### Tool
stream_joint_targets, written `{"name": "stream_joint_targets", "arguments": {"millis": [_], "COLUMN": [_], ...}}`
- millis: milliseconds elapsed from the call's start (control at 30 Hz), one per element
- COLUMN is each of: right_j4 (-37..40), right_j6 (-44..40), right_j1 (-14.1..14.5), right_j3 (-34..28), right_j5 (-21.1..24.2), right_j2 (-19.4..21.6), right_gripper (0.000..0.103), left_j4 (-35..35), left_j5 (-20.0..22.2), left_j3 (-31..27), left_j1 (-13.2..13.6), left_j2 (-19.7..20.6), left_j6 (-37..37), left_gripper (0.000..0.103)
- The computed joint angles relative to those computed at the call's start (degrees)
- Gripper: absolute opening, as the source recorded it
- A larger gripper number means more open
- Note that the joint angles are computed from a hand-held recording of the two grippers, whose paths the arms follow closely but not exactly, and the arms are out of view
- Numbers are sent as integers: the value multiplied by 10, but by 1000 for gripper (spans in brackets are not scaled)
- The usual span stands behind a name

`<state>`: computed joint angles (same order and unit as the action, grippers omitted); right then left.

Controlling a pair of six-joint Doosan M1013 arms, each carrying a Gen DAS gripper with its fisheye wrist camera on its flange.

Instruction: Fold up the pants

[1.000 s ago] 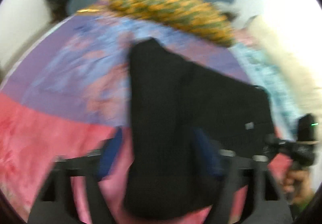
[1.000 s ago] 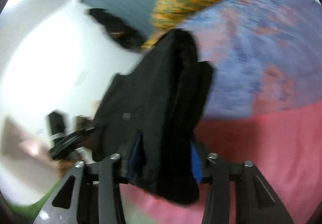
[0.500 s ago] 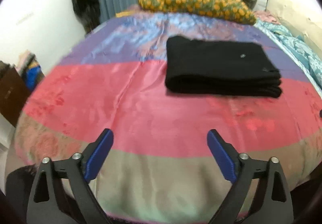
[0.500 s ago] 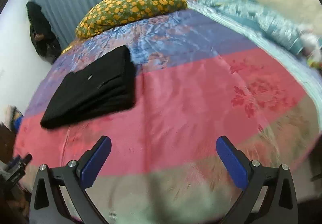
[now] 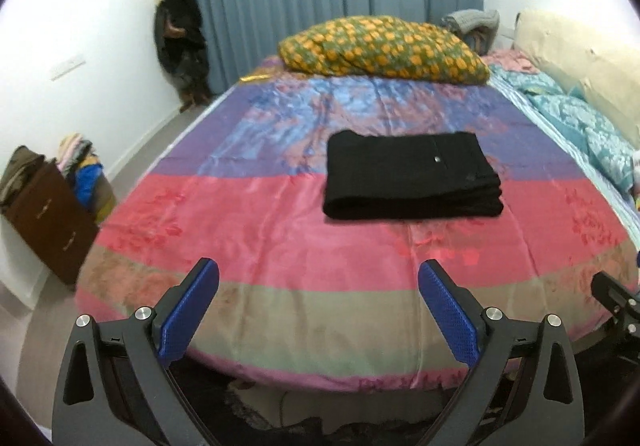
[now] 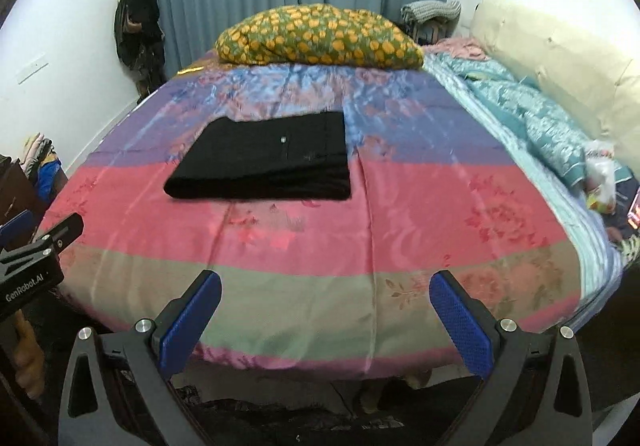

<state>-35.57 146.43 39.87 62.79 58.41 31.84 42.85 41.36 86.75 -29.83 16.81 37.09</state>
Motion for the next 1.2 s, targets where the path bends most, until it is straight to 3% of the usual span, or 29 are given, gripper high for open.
{"name": "stream_joint_targets", "arguments": {"millis": [167,367,567,767,1200], "right_j4": [-11,-26,-56,-87,-80], "right_j6": [4,13,17,16,26], "right_j1": [17,35,52,63,59], "right_j3": [-8,1,-1,-6,-1], "right_j5": [37,41,48,59,66], "right_j2": [-8,-23,-34,-33,-32], "right_gripper": [103,103,103,103,103], "left_j4": [10,-93,-90,-92,-78], "left_j5": [30,30,52,48,59], "left_j3": [10,10,12,24,26], "left_j1": [-13,-8,-12,-13,-22], "left_j2": [-22,-41,-52,-62,-59], "left_j6": [-15,61,55,54,51], "left_gripper": [100,100,100,101,100]}}
